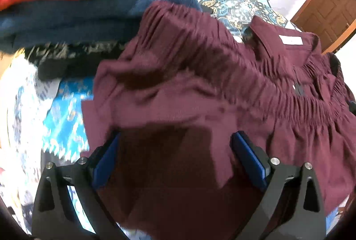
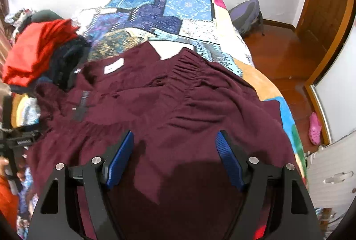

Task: Fold large clothes

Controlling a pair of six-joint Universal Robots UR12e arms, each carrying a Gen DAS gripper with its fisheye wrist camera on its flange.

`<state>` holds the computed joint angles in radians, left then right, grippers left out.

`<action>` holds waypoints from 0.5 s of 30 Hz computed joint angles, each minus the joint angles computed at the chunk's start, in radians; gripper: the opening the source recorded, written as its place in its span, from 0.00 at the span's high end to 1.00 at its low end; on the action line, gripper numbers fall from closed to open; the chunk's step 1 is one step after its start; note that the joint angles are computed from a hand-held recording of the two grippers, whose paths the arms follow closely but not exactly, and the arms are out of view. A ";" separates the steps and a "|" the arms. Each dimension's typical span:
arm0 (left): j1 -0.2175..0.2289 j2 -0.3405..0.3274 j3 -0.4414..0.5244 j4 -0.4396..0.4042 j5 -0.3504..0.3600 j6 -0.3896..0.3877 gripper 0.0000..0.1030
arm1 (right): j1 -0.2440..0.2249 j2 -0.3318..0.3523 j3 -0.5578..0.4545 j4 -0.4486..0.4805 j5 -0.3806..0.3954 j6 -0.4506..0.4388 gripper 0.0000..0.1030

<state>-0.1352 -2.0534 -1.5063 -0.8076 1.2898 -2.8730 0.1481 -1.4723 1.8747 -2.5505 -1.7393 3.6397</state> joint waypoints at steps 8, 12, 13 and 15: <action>0.041 0.105 -0.131 0.105 0.003 -0.003 0.04 | 0.046 -0.024 0.013 -0.018 -0.038 -0.011 0.29; 0.060 0.145 -0.178 0.177 -0.003 -0.026 0.04 | 0.062 -0.027 0.011 0.002 -0.034 -0.012 0.29; 0.065 0.152 -0.188 0.198 -0.007 -0.042 0.04 | 0.066 -0.028 0.009 0.002 -0.032 -0.009 0.29; 0.083 0.171 -0.213 0.242 -0.023 -0.087 0.04 | 0.074 -0.027 0.004 -0.009 -0.029 -0.006 0.29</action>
<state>-0.0519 -1.8820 -1.7193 -0.5654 1.2664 -2.9596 0.2216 -1.4993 1.8790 -2.5599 -1.7687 3.6337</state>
